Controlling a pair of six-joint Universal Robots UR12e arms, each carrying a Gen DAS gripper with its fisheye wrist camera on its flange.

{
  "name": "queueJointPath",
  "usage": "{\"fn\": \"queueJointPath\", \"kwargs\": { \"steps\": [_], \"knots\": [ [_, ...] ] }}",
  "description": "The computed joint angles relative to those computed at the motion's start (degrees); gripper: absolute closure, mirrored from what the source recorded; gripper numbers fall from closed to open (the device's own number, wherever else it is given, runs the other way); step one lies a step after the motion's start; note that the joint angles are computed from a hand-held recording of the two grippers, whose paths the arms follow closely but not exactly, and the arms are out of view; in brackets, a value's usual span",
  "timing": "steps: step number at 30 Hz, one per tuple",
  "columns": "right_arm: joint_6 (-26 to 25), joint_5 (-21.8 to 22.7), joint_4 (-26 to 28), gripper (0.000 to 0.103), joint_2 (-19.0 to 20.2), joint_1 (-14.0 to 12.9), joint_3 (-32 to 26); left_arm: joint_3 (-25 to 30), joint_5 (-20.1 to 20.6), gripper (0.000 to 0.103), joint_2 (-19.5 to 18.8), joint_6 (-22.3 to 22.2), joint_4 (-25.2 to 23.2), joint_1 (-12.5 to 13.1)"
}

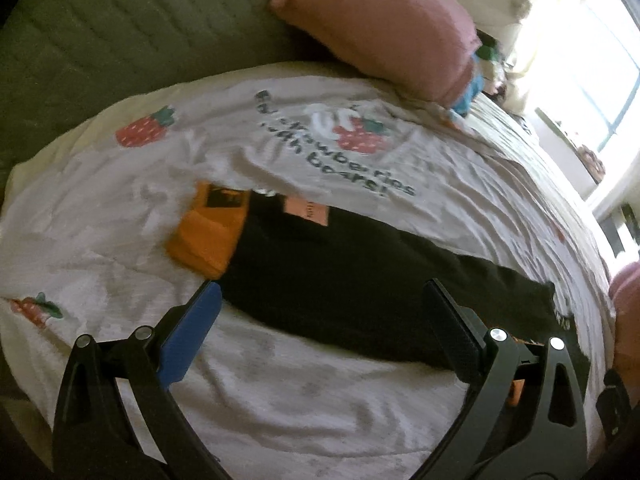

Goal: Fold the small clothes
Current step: 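Grasp the other orange cuff with the left gripper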

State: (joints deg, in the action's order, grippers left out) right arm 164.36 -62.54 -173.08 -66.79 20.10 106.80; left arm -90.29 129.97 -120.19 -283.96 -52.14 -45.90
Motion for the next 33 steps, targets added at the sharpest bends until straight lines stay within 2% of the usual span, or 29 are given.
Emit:
{"fn": "queueJointPath", "kwargs": {
  "steps": [8, 15, 20, 22, 23, 24, 26, 28, 29, 30, 31, 33],
  "knots": [
    [-2.28, 1.94, 1.21, 0.005, 0.66, 1.30, -1.03, -3.18, -0.87, 0.009, 1.86, -4.28, 0.30, 0.48],
    [-7.65, 2.00, 4.99, 0.005, 1.32, 3.24, -2.24, -8.02, -2.39, 0.010, 3.36, -9.91, 6.30, 1.25],
    [-8.02, 2.18, 6.01, 0.005, 1.54, 3.79, -2.20, -9.29, -1.72, 0.010, 3.13, -9.64, 9.85, 1.62],
    [-8.01, 2.47, 6.27, 0.005, 1.49, 3.76, -1.92, -8.79, -0.51, 0.010, 2.82, -9.98, 7.81, 1.77],
    [-8.08, 2.51, 6.33, 0.005, 1.42, 3.72, -1.77, -8.26, -0.11, 0.015, 2.60, -9.87, 6.19, 1.90],
    [-8.16, 2.37, 6.32, 0.005, 1.37, 3.69, -1.59, -8.04, -0.03, 0.028, 2.26, -8.86, 6.34, 2.19],
    [-8.18, 2.00, 6.31, 0.005, 1.26, 3.53, -1.28, -7.98, -0.58, 0.041, 1.84, -7.78, 7.08, 2.68],
    [-7.94, 1.51, 6.16, 0.005, 1.19, 3.31, -0.95, -7.44, -1.59, 0.050, 1.51, -7.67, 5.35, 3.04],
    [-7.71, 1.27, 6.12, 0.005, 1.16, 3.24, -0.86, -7.44, -1.58, 0.058, 1.48, -8.09, 5.06, 3.05],
    [-7.45, 1.09, 6.13, 0.005, 1.14, 3.12, -0.79, -7.54, -1.21, 0.071, 1.50, -8.58, 5.12, 2.97],
    [-7.16, 1.07, 6.15, 0.005, 1.14, 2.97, -0.71, -7.82, -0.38, 0.078, 1.62, -8.98, 5.67, 2.78],
    [-6.33, 1.34, 6.07, 0.005, 1.14, 2.60, -0.47, -8.61, 2.03, 0.099, 1.84, -8.86, 8.51, 2.25]
  ]
}}
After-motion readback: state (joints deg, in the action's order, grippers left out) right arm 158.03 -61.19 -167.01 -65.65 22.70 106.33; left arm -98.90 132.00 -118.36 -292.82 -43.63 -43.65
